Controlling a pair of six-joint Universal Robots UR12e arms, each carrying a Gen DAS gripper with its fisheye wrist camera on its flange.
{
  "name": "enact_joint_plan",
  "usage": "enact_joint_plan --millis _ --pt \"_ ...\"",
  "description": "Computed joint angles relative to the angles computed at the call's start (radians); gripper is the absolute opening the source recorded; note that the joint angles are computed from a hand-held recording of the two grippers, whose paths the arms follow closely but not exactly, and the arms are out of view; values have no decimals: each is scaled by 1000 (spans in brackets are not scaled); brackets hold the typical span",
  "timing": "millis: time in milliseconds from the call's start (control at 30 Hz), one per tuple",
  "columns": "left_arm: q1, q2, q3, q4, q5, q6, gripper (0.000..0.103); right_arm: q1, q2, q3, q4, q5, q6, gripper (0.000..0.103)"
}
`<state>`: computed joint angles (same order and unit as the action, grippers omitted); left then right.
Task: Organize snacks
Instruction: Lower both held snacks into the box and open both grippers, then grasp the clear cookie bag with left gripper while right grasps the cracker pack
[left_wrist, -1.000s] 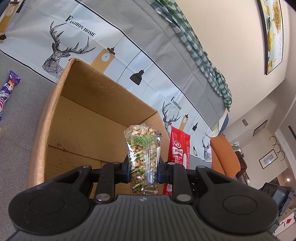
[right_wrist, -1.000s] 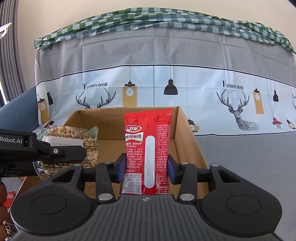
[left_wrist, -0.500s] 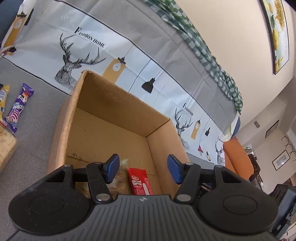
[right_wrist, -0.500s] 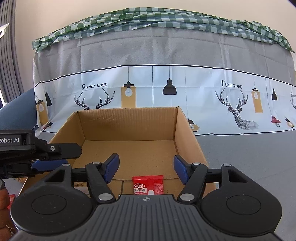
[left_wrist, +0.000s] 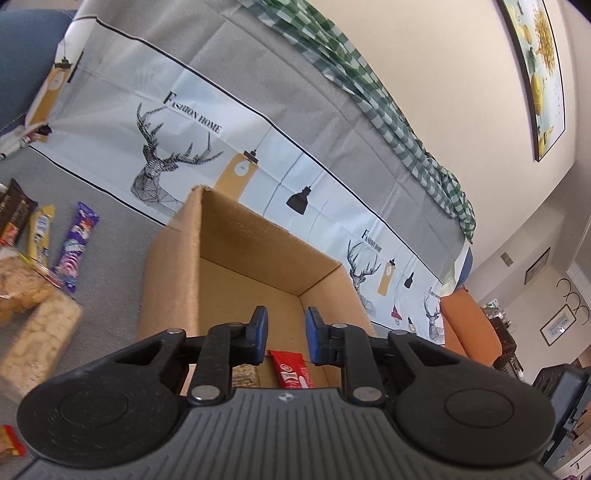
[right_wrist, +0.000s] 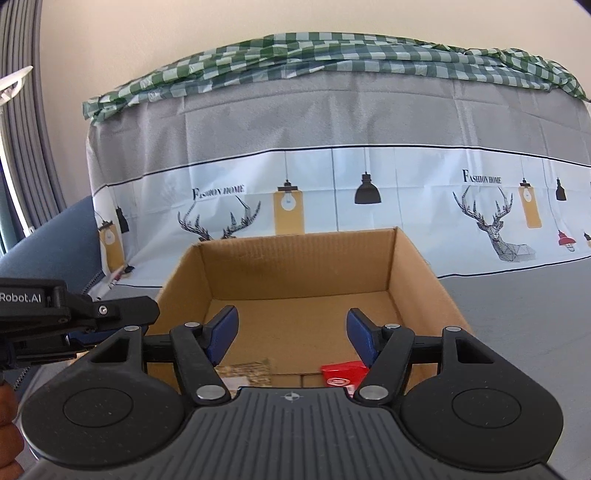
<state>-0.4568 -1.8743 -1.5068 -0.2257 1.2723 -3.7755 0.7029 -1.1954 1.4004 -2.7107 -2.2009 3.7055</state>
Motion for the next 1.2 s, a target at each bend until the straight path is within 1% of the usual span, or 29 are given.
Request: enact_joint_plan --millis 167,233,267,333,367,400,433,500,533,567,600,633,667,700,767,900,933,967,1000,1033,1067,1100,1167,1200 --pt "23 46 -41 -44 14 35 22 24 37 -48 -31 -9 13 66" --pt "34 65 -52 -74 15 59 21 34 55 -69 -49 -13 10 56" --pt "41 73 -55 -95 11 65 21 40 64 -79 -60 -12 10 54" --pt "58 85 -53 -135 3 83 21 50 81 -99 -80 -3 6 41" --pt "65 90 -53 -145 9 102 21 55 90 -108 -93 7 0 38" --pt "73 96 -54 -153 22 130 21 59 99 -118 -105 18 -9 36" --pt "80 100 -54 -161 38 159 21 64 109 -130 -117 32 -21 36" --pt "94 110 -67 -159 91 213 21 73 129 -155 -130 59 -50 36" --pt "102 117 -84 -154 119 222 21 77 139 -168 -130 76 -65 36" --pt "117 124 -101 -162 125 199 21 80 148 -182 -126 98 -79 36" --pt "133 130 -108 -206 118 148 20 83 158 -195 -120 119 -93 36" --pt "149 135 -116 -228 110 86 19 86 168 -211 -110 139 -107 36" --pt "165 140 -131 -214 96 33 19 90 180 -229 -97 157 -119 36" --pt "175 141 -137 -204 87 2 19 92 190 -244 -87 176 -129 37" --pt "181 139 -132 -223 97 -14 19 96 212 -277 -63 218 -143 37" --pt "176 118 -97 -289 107 16 20 101 260 -350 26 256 -146 37" --pt "171 109 -85 -300 113 36 22 100 271 -367 52 259 -135 38" --pt "168 100 -75 -312 115 57 27 98 278 -379 79 266 -116 39" --pt "169 93 -66 -326 109 75 36 95 284 -389 101 274 -93 43" --pt "171 86 -58 -340 94 91 41 93 290 -398 123 274 -75 48" --pt "174 79 -51 -357 75 106 51 92 297 -411 148 266 -62 51" --pt "175 72 -44 -376 71 122 55 91 305 -423 175 260 -47 54" --pt "169 61 -29 -410 107 158 57 86 313 -437 219 263 -10 57" --pt "168 57 -23 -421 118 172 59 83 317 -445 234 264 5 60"
